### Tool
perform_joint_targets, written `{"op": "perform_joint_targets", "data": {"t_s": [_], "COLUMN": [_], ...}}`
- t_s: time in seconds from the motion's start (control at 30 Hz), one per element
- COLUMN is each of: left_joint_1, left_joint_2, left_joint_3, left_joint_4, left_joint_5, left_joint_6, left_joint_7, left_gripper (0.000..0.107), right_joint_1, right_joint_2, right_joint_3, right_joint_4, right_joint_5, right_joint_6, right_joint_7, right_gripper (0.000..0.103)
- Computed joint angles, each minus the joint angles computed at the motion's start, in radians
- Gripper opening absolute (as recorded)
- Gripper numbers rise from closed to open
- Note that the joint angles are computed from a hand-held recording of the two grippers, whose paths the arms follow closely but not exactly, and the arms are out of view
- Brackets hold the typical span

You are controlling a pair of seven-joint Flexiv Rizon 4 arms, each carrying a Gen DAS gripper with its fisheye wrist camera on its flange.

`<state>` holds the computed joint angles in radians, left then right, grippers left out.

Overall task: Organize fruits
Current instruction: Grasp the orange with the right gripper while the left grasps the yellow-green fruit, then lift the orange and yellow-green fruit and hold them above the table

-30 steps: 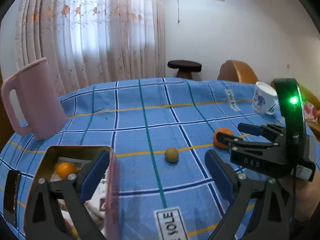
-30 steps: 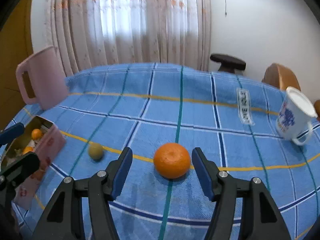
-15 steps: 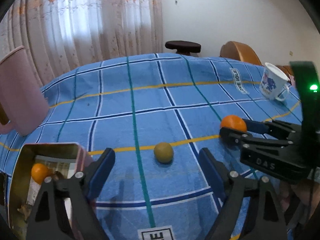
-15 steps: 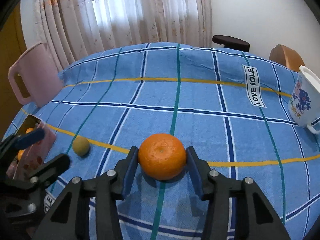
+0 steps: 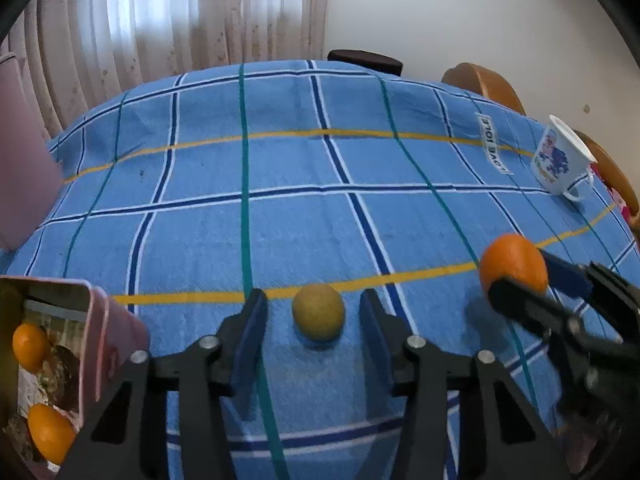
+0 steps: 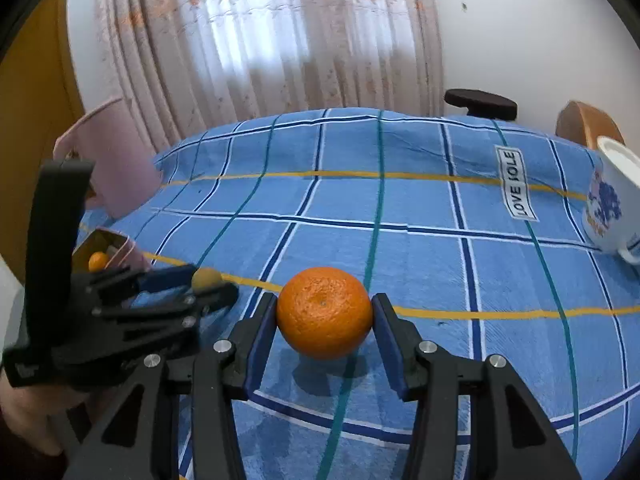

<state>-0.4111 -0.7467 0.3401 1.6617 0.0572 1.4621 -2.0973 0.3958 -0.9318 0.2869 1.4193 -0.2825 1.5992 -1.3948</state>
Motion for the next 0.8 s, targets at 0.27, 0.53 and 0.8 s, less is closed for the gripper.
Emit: {"op": "perform_joint_targets", "data": {"t_s": [0.27,0.53,0.8], "left_joint_1": [0.018,-0.007,-0.031], "left_joint_2": [0.013,0.015,0.022], "left_joint_3": [-0.036,-0.017,-0.006], "left_joint_4": [0.030,0.048,0.108], "left_joint_5": [-0.010,-0.032,-0.093], "left_joint_6": [0.046,0.088,0.221], "left_joint_7": [0.040,0.075,0.120], "left_gripper": [0.027,0.027,0.027], "right_joint_1": [-0.003,0.003,0.008], "right_joint_2": [-0.004,-0.006,0.004], "right_joint_3": [0.011,0.003,-0.012], "right_joint_4": [-0.008,-0.014,0.017], "right_joint_5": [0.004,0.011,0.008], "right_joint_6": [-0.013,-0.018,0.044], "right_joint_7": [-0.005,-0.011,-0.009], "right_gripper": [0.050,0.050,0.050]}}
